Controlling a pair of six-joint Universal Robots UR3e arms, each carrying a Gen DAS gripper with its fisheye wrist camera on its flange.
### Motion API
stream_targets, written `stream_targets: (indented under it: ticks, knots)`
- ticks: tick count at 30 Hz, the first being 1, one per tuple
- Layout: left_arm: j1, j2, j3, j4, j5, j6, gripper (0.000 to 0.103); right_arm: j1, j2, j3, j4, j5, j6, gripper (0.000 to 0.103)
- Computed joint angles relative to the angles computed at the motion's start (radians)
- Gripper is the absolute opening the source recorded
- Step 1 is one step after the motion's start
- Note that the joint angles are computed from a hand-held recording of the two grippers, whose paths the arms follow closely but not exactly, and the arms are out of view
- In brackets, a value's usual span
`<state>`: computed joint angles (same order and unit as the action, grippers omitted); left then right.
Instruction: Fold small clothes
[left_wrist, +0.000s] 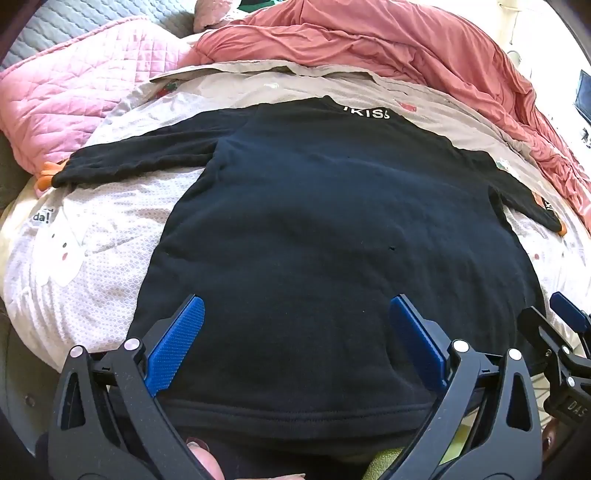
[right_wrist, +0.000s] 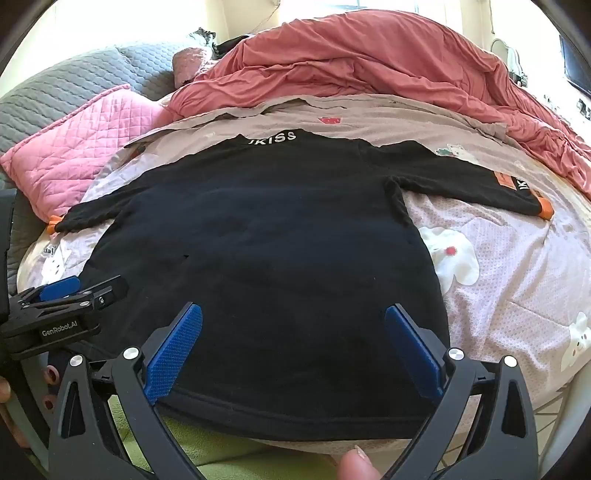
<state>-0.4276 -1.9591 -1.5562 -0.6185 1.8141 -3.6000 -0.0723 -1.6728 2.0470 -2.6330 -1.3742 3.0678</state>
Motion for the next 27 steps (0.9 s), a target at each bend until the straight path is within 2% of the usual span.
stream_targets:
  ticks: [27]
  knots:
    - [-0.001, 0.026, -0.012, -0.006, 0.01, 0.007, 0.094, -0.002, -0.003, 0.007, 0.005, -0.001, 0.002, 0.099]
